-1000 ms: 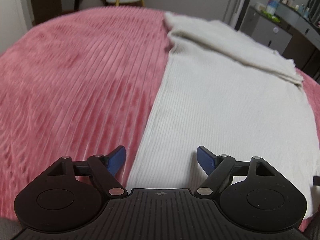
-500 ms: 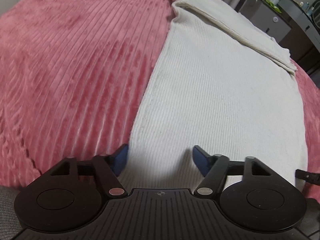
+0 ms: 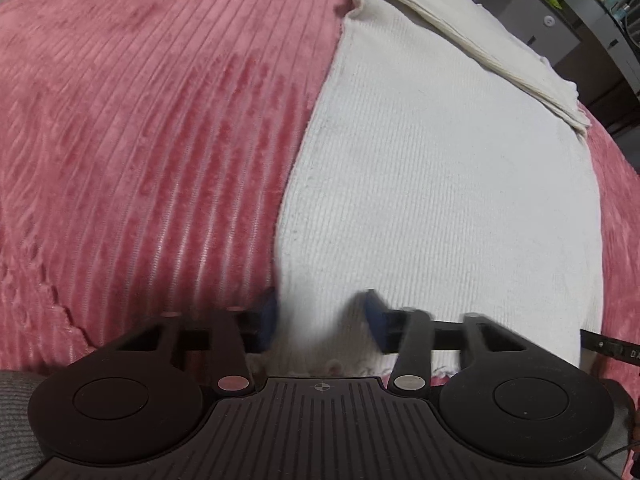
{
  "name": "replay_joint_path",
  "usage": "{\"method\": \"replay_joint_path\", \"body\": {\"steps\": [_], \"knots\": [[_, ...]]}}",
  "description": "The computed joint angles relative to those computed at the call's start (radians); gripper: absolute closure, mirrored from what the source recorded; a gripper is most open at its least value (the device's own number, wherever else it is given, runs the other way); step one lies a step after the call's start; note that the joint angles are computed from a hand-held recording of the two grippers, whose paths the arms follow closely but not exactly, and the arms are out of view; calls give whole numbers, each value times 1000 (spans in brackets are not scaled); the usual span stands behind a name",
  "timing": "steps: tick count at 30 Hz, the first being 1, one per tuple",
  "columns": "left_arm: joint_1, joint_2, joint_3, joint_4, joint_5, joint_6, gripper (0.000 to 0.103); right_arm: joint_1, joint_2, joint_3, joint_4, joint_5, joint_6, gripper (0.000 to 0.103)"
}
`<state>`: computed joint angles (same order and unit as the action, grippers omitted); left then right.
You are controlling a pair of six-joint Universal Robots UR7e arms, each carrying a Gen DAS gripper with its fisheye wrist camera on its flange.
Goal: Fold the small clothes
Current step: 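Grasp the sweater hem with both tools and lift it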
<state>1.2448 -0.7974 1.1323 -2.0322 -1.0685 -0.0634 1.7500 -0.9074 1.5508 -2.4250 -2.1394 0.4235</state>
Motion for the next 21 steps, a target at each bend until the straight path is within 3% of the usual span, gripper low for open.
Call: {"method": "replay_joint_path", "body": {"steps": [1,2,7,14,17,21], "knots": [[3,5,-15,21,-18,3,92,1,3,0,-6,1,-6,90],[7,6,-27,36,-48,9,92,2,4,2,-16,3,-18,94],[9,-13,-25,-36,-155,103,92,9,12,22,-174,48,-55,95],[17,58,-190,-115,-311,111,93,-9,41,-11,-427,170,-24,96],[17,142,-313,-158,-318,100,92,-14,75,-58,-506,136,-21,96],[22,285,-527,-121,-295,65,91,-27,140,-144,-580,57,-21,95]]}}
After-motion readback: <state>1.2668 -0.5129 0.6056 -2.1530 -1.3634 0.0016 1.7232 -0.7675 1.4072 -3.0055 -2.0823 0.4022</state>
